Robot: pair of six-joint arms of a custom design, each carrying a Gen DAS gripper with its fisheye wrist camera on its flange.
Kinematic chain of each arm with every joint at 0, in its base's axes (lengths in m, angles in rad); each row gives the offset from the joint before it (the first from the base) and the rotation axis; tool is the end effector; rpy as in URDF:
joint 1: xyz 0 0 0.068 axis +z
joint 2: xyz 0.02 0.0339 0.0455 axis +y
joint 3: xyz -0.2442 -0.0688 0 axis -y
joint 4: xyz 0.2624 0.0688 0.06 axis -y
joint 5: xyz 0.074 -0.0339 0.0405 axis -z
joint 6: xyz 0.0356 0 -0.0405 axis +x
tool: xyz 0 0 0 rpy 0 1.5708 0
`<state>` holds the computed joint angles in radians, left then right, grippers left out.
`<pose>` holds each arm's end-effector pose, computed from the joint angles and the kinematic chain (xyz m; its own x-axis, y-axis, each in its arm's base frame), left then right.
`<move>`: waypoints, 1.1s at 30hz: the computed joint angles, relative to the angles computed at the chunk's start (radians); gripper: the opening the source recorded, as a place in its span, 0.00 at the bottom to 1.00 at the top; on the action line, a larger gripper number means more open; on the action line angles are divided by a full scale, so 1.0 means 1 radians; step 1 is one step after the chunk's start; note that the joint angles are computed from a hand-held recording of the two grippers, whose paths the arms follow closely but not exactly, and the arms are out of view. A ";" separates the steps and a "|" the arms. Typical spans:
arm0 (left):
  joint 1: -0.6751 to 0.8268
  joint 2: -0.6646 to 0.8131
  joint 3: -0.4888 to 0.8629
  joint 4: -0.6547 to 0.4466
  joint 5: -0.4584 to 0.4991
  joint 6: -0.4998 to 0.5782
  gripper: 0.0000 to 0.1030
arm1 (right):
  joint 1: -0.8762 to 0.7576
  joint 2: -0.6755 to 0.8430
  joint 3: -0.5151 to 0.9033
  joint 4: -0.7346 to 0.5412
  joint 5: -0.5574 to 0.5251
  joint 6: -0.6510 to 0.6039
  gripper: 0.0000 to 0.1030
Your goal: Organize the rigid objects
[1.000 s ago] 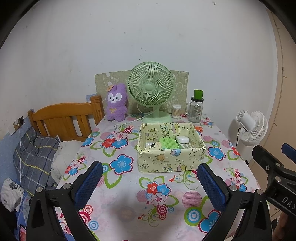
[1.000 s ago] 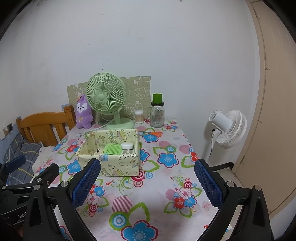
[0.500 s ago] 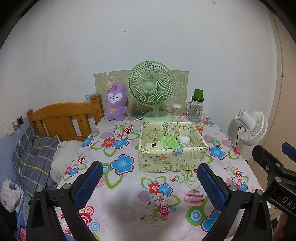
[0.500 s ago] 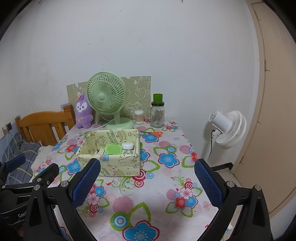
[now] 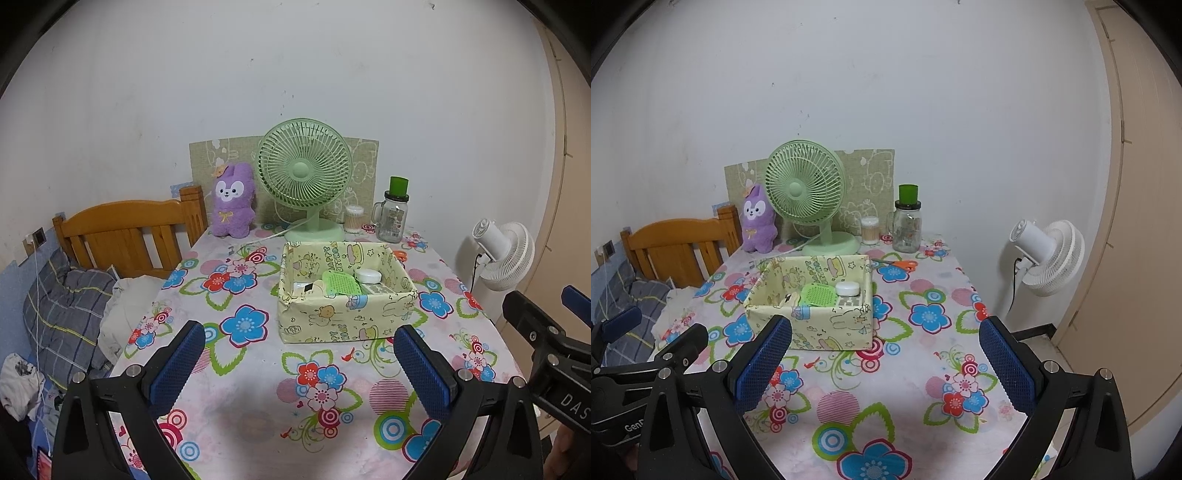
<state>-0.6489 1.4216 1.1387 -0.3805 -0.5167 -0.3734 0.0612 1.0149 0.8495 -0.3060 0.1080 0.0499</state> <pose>0.2776 -0.1885 0.2747 -0.5354 0.0080 -0.8446 0.0215 0.9998 -0.0042 0.2570 0.0119 0.2872 -0.4510 0.0220 -0.8923 0.0576 0.9983 -0.0045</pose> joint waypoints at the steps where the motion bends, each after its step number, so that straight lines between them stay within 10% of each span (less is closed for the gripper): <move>1: 0.001 0.001 0.000 0.002 0.000 0.001 1.00 | 0.002 0.001 0.000 0.001 0.002 0.001 0.99; 33: 0.003 -0.014 -0.011 0.008 -0.007 0.007 1.00 | 0.007 -0.002 -0.005 0.007 0.004 0.008 0.99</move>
<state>-0.6462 1.4078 1.1279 -0.3726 -0.5236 -0.3668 0.0683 1.0125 0.8446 -0.2989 0.1119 0.0580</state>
